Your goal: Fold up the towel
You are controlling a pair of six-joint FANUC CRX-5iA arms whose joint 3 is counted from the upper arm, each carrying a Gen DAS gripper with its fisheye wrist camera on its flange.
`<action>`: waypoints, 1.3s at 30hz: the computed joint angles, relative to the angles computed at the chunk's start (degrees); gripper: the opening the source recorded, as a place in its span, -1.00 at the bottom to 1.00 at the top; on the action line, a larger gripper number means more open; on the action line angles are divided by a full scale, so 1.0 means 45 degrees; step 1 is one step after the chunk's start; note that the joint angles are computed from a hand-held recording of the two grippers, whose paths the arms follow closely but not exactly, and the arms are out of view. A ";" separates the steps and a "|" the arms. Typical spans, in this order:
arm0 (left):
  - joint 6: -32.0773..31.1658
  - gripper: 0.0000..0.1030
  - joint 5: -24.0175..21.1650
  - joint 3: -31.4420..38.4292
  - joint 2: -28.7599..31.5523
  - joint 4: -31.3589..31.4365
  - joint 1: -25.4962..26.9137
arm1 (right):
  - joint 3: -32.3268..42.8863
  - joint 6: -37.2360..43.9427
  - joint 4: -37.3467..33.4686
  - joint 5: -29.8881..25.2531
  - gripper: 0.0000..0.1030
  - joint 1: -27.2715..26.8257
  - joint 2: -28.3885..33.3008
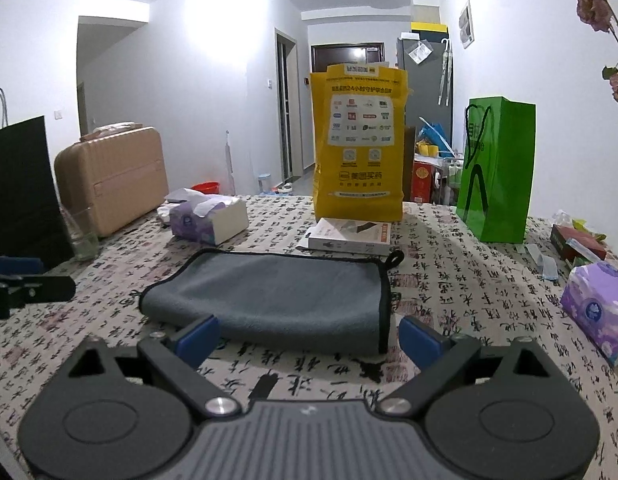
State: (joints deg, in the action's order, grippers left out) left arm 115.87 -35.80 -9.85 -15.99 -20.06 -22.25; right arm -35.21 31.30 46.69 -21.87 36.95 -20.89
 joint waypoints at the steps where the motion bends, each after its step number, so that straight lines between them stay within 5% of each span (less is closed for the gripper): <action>1: 0.0119 1.00 -0.0065 -0.0032 -0.0092 -0.0141 -0.0100 | -0.0123 -0.0098 0.0125 -0.0011 0.88 0.0074 -0.0124; 20: 0.2334 1.00 -0.1048 -0.0962 -0.1783 -0.2181 -0.1780 | -0.1983 -0.1936 0.1934 -0.1125 0.88 0.1764 -0.2431; 39: 0.6078 1.00 -0.3941 -0.1241 -0.3126 -0.6296 -0.5900 | -0.3503 -0.3947 0.3487 -0.3860 0.89 0.5303 -0.5160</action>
